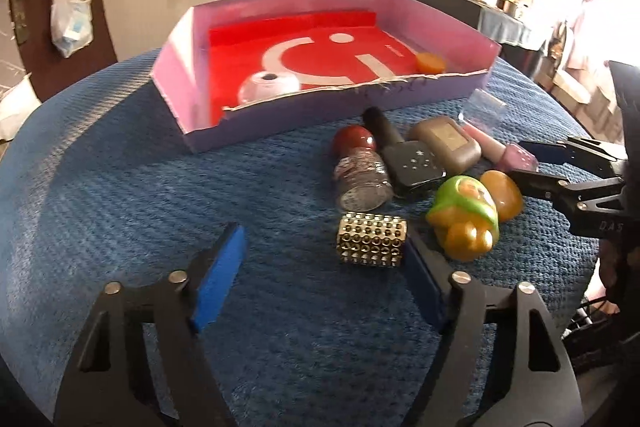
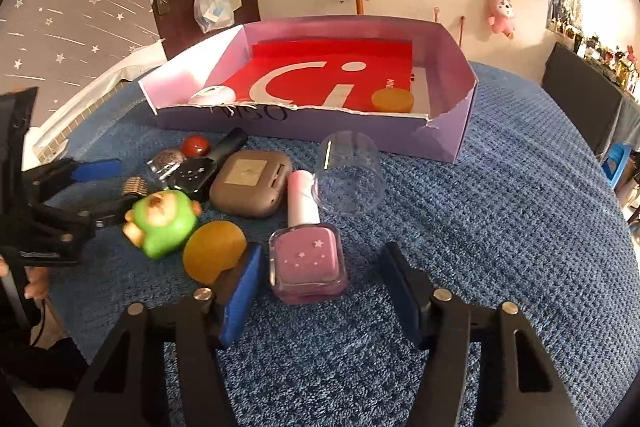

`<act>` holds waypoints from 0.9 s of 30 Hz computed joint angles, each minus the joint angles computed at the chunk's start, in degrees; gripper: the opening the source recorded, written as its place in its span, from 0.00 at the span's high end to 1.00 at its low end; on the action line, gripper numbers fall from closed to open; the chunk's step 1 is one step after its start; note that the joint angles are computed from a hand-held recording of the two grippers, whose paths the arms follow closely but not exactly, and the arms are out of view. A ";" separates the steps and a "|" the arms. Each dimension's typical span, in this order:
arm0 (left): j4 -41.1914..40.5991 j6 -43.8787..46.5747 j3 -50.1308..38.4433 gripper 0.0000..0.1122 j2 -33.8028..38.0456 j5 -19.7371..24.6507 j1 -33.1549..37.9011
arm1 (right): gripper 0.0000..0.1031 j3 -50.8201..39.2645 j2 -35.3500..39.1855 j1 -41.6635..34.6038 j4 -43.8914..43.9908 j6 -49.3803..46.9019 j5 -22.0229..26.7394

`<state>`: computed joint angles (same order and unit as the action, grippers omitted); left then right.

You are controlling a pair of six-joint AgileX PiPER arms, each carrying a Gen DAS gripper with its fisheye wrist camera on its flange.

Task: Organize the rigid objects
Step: 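Grasp the gold studded cylinder with the left tool while the right tool grasps the pink nail polish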

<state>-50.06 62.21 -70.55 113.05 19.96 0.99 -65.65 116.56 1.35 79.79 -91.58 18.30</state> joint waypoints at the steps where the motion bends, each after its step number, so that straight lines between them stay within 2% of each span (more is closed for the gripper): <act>1: -0.47 0.66 -0.54 0.39 0.18 0.84 0.06 | 0.40 0.03 0.00 -0.33 0.17 -0.22 0.71; 5: -2.96 3.87 -1.20 0.40 0.35 2.96 0.32 | 0.46 -0.25 0.23 -1.71 -0.08 -0.16 3.30; 9: -6.47 8.37 -0.60 0.41 -0.20 4.49 0.71 | 0.46 -0.42 0.30 -2.38 -0.12 -0.09 4.78; 15: -2.48 3.91 -2.52 0.41 1.17 4.61 0.21 | 0.48 -0.11 0.34 -2.27 1.32 -2.29 4.88; 16: -1.91 3.11 -3.03 0.45 1.60 4.61 0.06 | 0.50 -0.08 0.33 -2.12 1.54 -2.48 4.74; 17: -0.85 1.94 -3.83 0.62 2.19 5.50 -0.05 | 0.54 -0.15 0.45 -2.11 1.79 -2.81 5.05; 18: -0.93 1.81 -4.87 0.68 2.92 7.07 0.09 | 0.56 -0.17 0.56 -2.04 2.10 -3.21 5.38; 19: -1.52 2.21 -4.61 0.70 2.80 7.17 0.05 | 0.62 0.13 0.57 -1.75 3.38 -4.84 5.37; 20: -2.35 3.36 -4.06 0.74 2.43 6.79 -0.26 | 0.62 0.40 0.54 -1.45 4.32 -6.23 4.99; 22: -3.07 4.01 -2.91 0.74 1.39 5.33 -0.79 | 0.62 1.71 0.01 -0.58 8.71 -11.49 3.38; 24: -6.31 6.80 -2.02 0.74 -0.12 6.22 -0.29 | 0.63 1.85 -0.09 -1.50 8.88 -10.74 5.41; 27: -7.55 8.15 -1.45 0.74 -1.70 5.95 -0.06 | 0.63 3.31 -1.70 -2.82 12.95 -14.52 7.55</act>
<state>-57.60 70.37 -72.00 111.35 25.91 0.92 -62.34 114.87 -1.47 92.74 -106.10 25.85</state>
